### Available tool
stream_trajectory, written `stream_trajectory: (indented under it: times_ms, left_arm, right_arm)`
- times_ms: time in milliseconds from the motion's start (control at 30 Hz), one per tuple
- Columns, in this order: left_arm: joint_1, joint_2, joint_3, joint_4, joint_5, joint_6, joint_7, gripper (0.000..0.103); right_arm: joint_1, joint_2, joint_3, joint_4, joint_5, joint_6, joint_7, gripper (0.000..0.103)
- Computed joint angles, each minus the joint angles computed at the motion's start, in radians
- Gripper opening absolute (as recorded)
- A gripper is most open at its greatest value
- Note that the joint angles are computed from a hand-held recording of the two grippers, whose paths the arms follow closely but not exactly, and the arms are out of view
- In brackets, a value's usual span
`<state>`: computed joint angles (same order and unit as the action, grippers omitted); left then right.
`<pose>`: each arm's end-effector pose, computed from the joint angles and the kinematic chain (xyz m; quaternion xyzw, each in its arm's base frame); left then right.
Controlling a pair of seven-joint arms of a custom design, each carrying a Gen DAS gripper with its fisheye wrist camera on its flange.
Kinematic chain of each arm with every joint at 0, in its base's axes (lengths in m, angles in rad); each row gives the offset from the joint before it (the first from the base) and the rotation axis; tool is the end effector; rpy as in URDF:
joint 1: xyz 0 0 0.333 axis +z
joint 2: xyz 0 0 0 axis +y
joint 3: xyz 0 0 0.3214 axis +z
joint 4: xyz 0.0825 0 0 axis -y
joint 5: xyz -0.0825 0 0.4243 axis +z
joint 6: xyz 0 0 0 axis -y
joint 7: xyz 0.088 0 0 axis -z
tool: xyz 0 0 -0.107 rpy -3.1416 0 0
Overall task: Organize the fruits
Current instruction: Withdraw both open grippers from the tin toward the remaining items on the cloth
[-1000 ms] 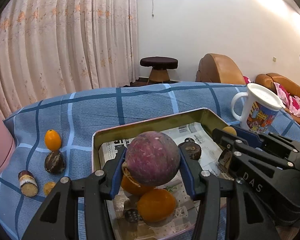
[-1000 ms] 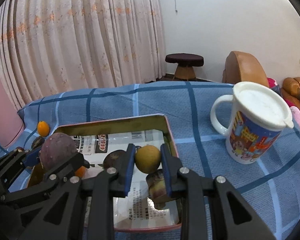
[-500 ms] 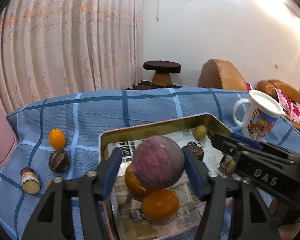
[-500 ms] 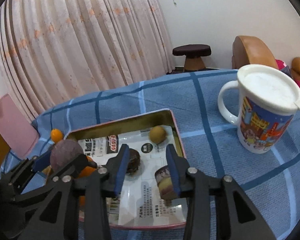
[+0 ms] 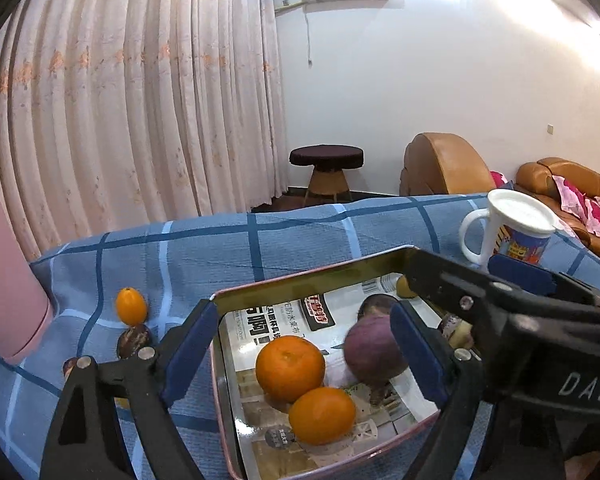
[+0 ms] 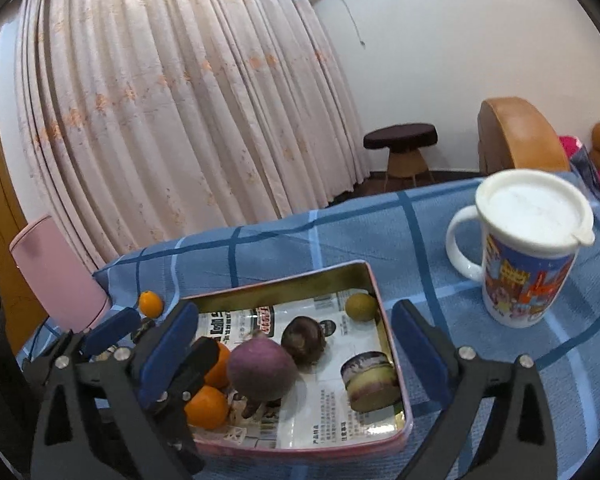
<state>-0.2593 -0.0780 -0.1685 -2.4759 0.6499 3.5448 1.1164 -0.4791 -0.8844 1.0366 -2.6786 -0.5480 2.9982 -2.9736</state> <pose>0.4425 -0.2845 0.4211 -0.3486 0.7831 -0.4616 0.2285 0.3692 0.2696 0.4233 -0.4211 0.7282 -0.3593 0.4042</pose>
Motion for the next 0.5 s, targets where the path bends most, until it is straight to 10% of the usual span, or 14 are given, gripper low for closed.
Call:
stream_trajectory:
  times_ms: [333,500]
  left_arm:
    - [0.02,-0.004,0.02,0.008,0.056,-0.004,-0.072,0.089]
    - [0.051,-0.02,-0.039,-0.042,-0.22,0.024,0.172,0.089]
  right_arm:
    - [0.03,-0.113,0.043,0.003,-0.036,-0.211,0.096,0.101]
    - [0.038,-0.134,0.097,0.056,-0.096,-0.398,0.129,0.103]
